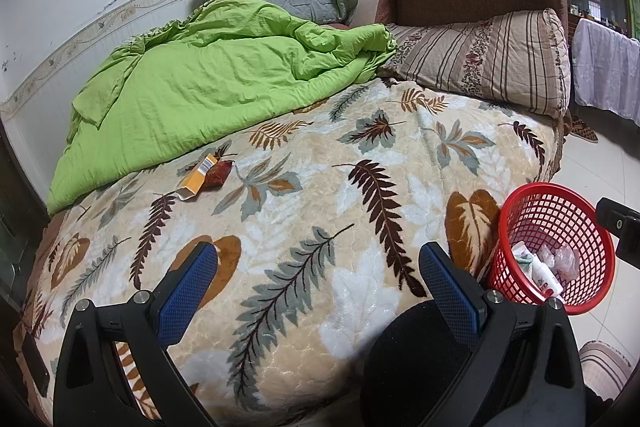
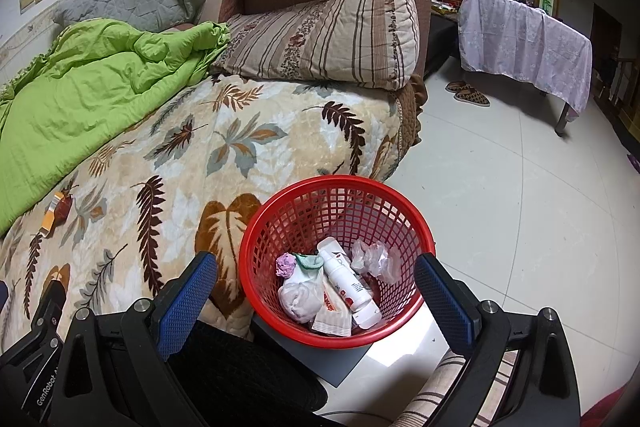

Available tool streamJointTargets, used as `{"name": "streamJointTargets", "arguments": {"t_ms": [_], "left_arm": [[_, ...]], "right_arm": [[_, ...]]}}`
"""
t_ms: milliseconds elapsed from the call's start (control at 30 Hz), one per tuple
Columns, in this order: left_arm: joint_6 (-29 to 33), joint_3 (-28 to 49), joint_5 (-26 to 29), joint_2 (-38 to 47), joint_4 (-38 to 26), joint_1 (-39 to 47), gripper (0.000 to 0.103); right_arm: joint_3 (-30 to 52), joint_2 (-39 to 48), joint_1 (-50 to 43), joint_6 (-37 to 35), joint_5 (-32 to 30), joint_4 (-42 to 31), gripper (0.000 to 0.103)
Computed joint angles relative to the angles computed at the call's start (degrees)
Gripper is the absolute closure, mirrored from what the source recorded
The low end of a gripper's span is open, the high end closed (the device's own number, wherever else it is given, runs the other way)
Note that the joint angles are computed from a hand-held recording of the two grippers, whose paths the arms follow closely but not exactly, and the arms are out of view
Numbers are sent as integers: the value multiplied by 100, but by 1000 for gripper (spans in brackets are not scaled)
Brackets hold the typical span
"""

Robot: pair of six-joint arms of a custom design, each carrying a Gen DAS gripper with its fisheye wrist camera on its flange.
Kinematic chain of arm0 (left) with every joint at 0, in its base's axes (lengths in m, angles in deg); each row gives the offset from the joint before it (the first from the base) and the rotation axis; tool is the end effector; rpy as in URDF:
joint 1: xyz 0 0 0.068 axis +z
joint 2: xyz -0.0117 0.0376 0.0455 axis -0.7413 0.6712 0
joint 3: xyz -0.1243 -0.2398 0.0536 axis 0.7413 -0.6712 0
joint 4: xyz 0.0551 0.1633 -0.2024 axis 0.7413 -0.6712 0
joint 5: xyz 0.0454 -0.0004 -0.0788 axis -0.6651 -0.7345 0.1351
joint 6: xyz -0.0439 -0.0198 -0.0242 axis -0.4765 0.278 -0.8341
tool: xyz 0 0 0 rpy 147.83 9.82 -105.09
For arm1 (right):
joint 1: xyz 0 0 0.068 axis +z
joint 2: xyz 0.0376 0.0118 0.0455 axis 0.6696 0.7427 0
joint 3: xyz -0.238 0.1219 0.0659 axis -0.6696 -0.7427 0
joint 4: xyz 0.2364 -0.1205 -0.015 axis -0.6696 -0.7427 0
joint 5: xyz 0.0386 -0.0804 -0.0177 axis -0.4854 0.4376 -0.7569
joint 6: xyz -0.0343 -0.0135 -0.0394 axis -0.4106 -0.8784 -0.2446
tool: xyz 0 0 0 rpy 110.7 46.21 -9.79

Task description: Collect trash

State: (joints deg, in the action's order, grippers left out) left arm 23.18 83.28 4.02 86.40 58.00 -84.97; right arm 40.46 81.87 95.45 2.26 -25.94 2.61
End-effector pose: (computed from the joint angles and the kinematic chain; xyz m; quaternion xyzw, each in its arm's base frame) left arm 0.2344 -0.1561 0.0953 0.1199 0.8856 0.0569 0.4451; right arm 0.1676 0.1858 0.0991 0.2674 0.8908 -0.0548 0.3633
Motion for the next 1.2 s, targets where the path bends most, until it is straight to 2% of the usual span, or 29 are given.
{"name": "streamJointTargets", "arguments": {"t_ms": [1200], "left_arm": [[2,-5,30,-5,-2,22,3]], "right_arm": [[84,112,11,-153,-67,77,3]]}}
